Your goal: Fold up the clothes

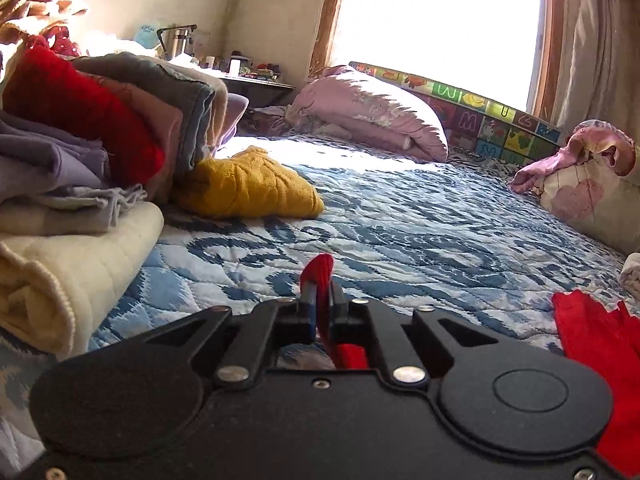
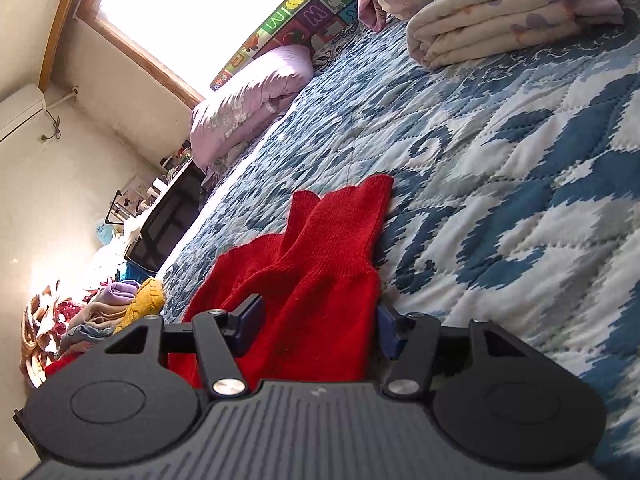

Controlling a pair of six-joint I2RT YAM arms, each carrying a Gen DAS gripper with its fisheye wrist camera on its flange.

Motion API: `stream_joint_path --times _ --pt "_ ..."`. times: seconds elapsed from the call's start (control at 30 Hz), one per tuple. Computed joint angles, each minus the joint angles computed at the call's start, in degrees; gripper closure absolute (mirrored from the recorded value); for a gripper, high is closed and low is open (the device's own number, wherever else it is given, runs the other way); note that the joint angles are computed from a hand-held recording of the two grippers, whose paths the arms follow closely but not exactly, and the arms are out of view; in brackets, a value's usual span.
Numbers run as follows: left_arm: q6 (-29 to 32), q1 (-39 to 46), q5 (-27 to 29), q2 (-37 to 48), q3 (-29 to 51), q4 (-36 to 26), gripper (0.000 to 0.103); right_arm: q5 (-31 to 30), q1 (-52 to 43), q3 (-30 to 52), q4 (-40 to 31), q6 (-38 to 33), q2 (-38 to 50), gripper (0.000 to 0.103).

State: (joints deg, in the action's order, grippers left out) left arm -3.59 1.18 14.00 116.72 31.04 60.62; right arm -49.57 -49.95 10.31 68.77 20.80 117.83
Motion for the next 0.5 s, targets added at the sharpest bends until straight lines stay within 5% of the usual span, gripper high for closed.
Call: stream_joint_path --times 0.1,0.2,0.5 --pt "1.1 -2.4 -7.0 0.7 6.0 -13.2 0.091 0.4 0.8 1.0 -1.2 -0.3 -0.3 0.045" --pt "-1.0 -2.0 -8.1 -1.0 3.5 -10.5 0.074 -0.2 0.3 1.7 -2.1 0.3 -0.4 0.047" --pt "-5.6 -4.9 -12.4 -9.2 -5.8 -5.1 0.073 0.4 -1.1 2.4 0.6 3.5 2.5 0.074"
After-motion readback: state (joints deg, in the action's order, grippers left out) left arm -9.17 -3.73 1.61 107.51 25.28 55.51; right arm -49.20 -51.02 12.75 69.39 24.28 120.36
